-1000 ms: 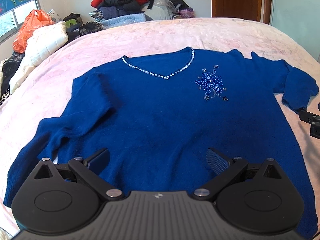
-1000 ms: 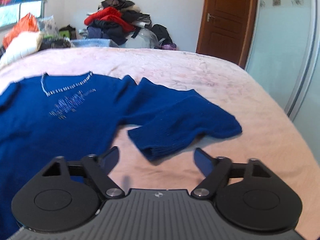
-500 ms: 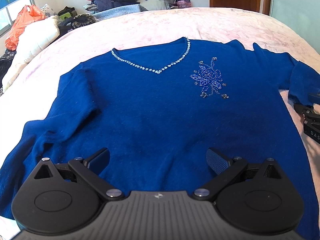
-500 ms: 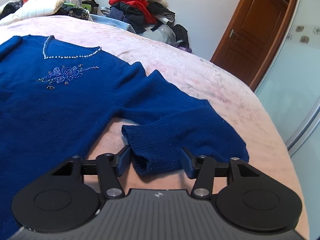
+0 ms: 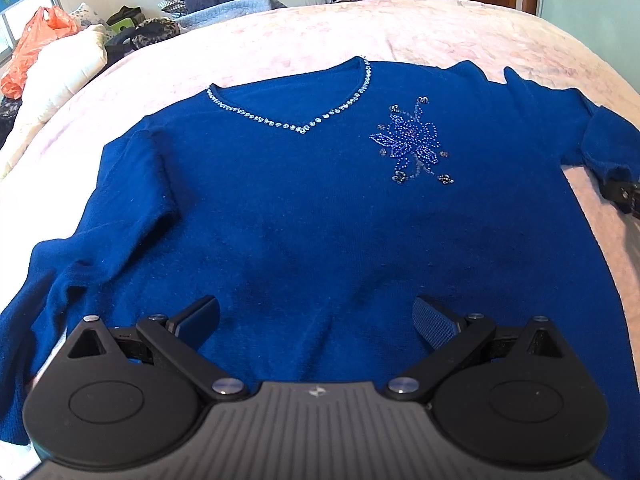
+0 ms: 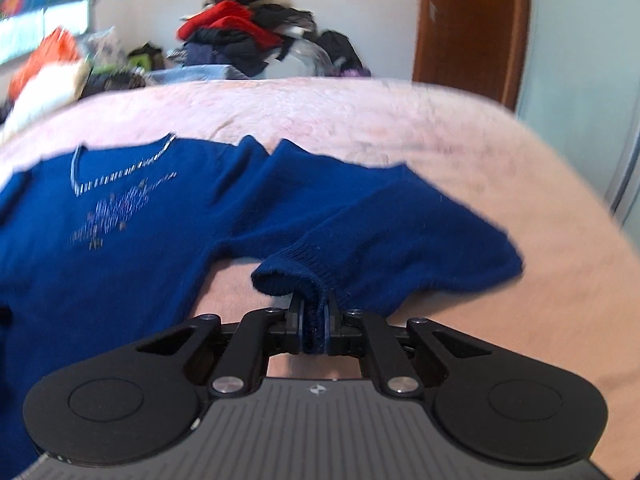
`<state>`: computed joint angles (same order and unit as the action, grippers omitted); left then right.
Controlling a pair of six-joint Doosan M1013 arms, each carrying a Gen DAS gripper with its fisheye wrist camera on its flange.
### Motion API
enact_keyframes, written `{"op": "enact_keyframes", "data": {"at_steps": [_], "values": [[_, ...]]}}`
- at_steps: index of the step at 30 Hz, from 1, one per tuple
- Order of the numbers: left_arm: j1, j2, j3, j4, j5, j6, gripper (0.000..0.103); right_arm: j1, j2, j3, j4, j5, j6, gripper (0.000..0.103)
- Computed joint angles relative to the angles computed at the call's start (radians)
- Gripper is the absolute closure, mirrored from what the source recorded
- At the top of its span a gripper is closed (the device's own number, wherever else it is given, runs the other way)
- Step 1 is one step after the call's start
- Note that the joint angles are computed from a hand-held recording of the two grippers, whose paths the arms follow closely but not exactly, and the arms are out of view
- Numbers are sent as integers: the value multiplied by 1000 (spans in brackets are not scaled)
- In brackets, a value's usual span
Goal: Fold small clothes
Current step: 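Move the right gripper to the sweater's cuff and close on it, then lift the cuff with the right gripper and fold the sleeve across the body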
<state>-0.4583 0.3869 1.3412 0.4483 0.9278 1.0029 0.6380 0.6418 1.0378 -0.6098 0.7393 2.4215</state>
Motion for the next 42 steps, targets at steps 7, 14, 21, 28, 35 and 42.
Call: {"op": "enact_keyframes", "data": {"at_steps": [7, 14, 21, 28, 35, 42], "values": [[1, -3, 5, -2, -1, 0, 0, 39, 31, -5, -229, 49, 60, 85], [5, -9, 13, -18, -9, 5, 0, 31, 26, 0, -216, 33, 61, 75], [8, -22, 28, 18, -21, -22, 0, 27, 5, 31, -220, -23, 120, 93], [28, -29, 28, 60, -18, -82, 0, 0, -32, 51, -143, -185, 224, 94], [47, -30, 32, 96, -12, -130, 0, -55, -37, 32, 262, -396, 114, 93], [67, -59, 76, 234, -6, -208, 0, -79, 18, -62, 1018, -470, -466, 93]]}}
